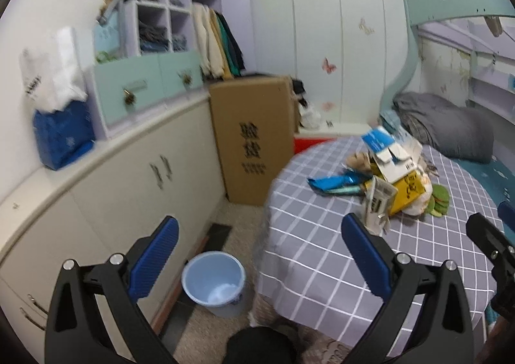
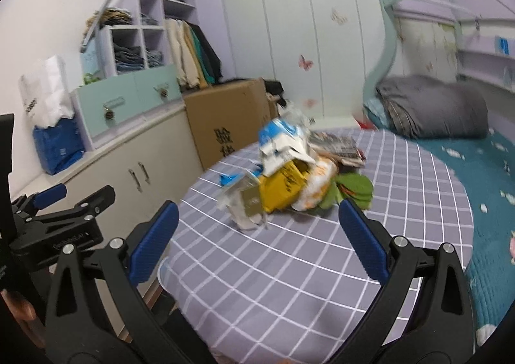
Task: Collect trash
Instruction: 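Grasp the white carton with the left tool while the right tool grasps the blue milk carton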
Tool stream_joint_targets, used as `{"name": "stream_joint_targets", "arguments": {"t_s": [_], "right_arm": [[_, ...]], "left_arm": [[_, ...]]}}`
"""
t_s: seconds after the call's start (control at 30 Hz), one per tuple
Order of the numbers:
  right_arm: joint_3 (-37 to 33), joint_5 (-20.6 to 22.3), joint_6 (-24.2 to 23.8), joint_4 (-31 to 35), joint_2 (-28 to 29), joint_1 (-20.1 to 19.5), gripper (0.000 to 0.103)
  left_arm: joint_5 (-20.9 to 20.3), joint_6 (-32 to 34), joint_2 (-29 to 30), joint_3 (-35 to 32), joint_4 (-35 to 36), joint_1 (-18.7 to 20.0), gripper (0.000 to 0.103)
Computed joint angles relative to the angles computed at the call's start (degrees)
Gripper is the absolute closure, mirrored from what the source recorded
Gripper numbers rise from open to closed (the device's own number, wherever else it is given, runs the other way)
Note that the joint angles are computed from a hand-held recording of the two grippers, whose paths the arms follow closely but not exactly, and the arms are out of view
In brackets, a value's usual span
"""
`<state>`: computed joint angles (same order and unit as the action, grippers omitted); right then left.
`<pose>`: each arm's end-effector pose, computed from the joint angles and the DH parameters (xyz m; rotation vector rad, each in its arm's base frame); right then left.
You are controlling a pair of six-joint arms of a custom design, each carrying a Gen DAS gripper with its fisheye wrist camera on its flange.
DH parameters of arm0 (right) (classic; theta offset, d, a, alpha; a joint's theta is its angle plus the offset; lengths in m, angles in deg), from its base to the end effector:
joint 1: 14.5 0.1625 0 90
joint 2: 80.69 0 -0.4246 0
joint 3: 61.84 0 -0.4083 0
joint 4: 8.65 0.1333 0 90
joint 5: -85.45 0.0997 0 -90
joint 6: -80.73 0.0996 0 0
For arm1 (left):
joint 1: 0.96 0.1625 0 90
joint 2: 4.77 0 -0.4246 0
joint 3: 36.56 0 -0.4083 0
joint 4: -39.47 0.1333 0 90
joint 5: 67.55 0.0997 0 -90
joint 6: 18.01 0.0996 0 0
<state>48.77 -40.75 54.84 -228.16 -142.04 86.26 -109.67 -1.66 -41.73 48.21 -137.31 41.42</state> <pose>0.1789 -0.5423 0.3104 0.1012 -1.9826 1.5167 -0.4018 -0.6471 0.1260 0.9130 2.1450 -1.0603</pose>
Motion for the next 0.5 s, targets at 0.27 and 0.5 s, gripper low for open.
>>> {"name": "stream_joint_targets", "arguments": {"t_s": [0.27,0.5], "right_arm": [[-0.6,-1.2,6.5,5.3,-2.0,-5.1,0.006],[-0.3,-1.0,10.1,7.3,-3.7,-8.3,0.006]], "left_arm": [[-7.3,-1.5,5.8,-8.1,11.5,1.4,0.004],[-15.2,-0.3,12.8,-17.6,19.8,1.6,0.005]]}}
